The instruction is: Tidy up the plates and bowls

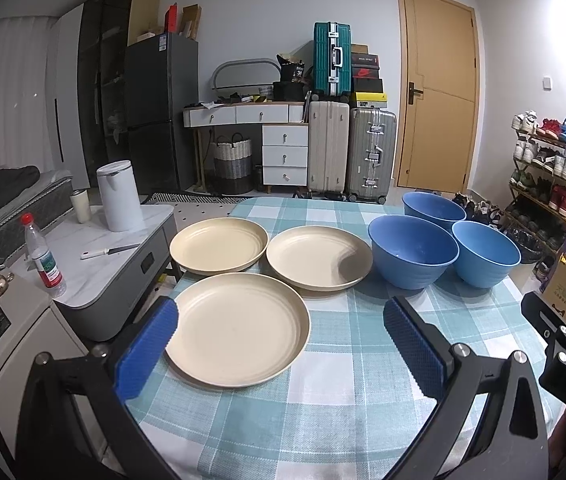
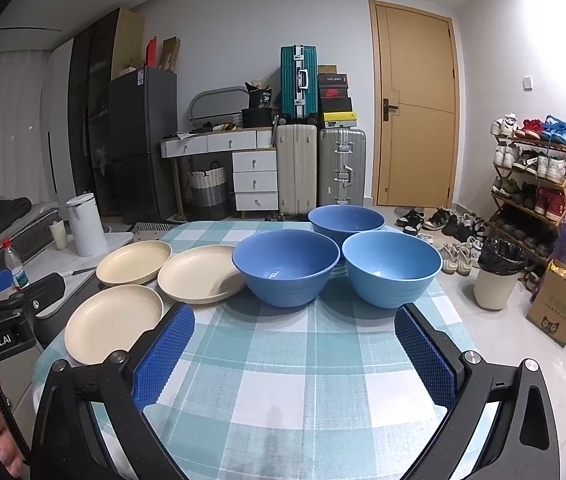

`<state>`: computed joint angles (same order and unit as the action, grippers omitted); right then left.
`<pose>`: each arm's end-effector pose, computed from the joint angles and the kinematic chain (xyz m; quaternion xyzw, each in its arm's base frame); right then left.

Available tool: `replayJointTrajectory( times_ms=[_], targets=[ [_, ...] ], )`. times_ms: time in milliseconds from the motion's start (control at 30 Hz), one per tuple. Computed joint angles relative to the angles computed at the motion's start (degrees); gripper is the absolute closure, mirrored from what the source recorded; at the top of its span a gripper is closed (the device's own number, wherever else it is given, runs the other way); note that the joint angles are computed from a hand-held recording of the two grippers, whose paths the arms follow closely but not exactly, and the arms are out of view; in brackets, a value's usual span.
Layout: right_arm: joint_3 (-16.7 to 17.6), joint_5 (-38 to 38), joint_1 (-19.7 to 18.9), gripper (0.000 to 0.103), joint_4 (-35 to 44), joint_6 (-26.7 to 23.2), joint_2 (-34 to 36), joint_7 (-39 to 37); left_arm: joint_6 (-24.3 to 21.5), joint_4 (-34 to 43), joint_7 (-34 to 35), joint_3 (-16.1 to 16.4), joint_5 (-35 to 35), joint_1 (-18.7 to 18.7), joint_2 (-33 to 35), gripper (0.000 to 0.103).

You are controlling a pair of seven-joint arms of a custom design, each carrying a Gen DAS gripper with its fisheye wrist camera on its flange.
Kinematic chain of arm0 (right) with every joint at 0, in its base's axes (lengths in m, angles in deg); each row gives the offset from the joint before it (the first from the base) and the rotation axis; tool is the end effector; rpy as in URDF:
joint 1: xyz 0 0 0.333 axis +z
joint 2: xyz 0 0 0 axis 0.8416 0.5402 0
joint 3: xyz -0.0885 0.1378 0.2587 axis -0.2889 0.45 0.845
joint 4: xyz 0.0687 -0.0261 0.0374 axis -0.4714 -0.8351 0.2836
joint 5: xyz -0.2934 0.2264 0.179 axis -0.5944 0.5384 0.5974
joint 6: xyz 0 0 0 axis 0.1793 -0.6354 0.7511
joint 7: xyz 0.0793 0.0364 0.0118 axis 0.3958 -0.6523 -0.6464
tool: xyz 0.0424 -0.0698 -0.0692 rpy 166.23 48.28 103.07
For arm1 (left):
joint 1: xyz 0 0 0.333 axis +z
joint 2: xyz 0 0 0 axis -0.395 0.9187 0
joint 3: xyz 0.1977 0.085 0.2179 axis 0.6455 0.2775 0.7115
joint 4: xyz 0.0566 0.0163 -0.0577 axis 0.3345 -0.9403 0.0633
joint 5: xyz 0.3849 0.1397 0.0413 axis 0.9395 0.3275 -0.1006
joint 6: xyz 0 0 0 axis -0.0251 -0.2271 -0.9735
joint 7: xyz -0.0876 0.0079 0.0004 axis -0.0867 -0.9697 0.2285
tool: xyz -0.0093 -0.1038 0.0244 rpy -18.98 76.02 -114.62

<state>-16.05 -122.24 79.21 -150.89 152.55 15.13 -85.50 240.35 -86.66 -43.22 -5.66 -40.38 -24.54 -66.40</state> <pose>0.4116 0.3285 0.5308 -0.5403 0.6361 -0.4168 0.3602 0.4682 -0.1620 0.5400 -0.5809 0.6403 -0.3717 0.3382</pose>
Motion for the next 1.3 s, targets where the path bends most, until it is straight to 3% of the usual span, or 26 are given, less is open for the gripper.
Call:
replayJointTrajectory(
  times_ms=[367,633,700,900,1033,1100,1167,1300],
  targets=[
    [0.09,0.51,0.34,0.001,-0.17,-0.01,-0.08,-1.24,-0.59,-0.33,0.7,0.44,-0.26,-0.52,-0.12,0.0],
    [0.2,0.33,0.52,0.001,-0.05,-0.03,0.13,-1.32,3.6,-0.97,-5.77,-3.38,3.97,5.04,-0.13,0.0],
    [0.12,0.2,0.54,0.001,-0.04,0.26,0.14,-1.35,2.06,-1.01,-4.18,-1.59,2.91,2.71,-0.19,0.0],
    [-0.08,-0.56,0.32,0.001,-0.28,1.98,-0.02,-0.81,4.43,-1.03,-6.36,-2.78,3.75,4.71,0.18,0.0],
    [-0.43,-1.04,0.12,0.001,-0.52,4.48,-0.1,-0.69,-0.41,-1.14,0.17,3.48,-2.41,-3.79,0.13,0.0],
    [-0.31,-0.83,0.04,0.001,-0.49,4.5,-0.08,-0.78,-1.91,-1.22,3.68,4.84,-6.68,-6.05,0.01,0.0],
    [-0.44,-0.55,-0.02,0.001,-0.69,5.21,-0.24,-0.84,-0.41,-1.19,1.1,2.11,-3.59,-2.49,0.02,0.0],
    [-1.23,4.22,0.28,0.001,0.03,6.01,0.73,-5.33,0.55,-1.06,-0.1,0.95,-3.15,-0.89,0.3,0.0]
  ],
)
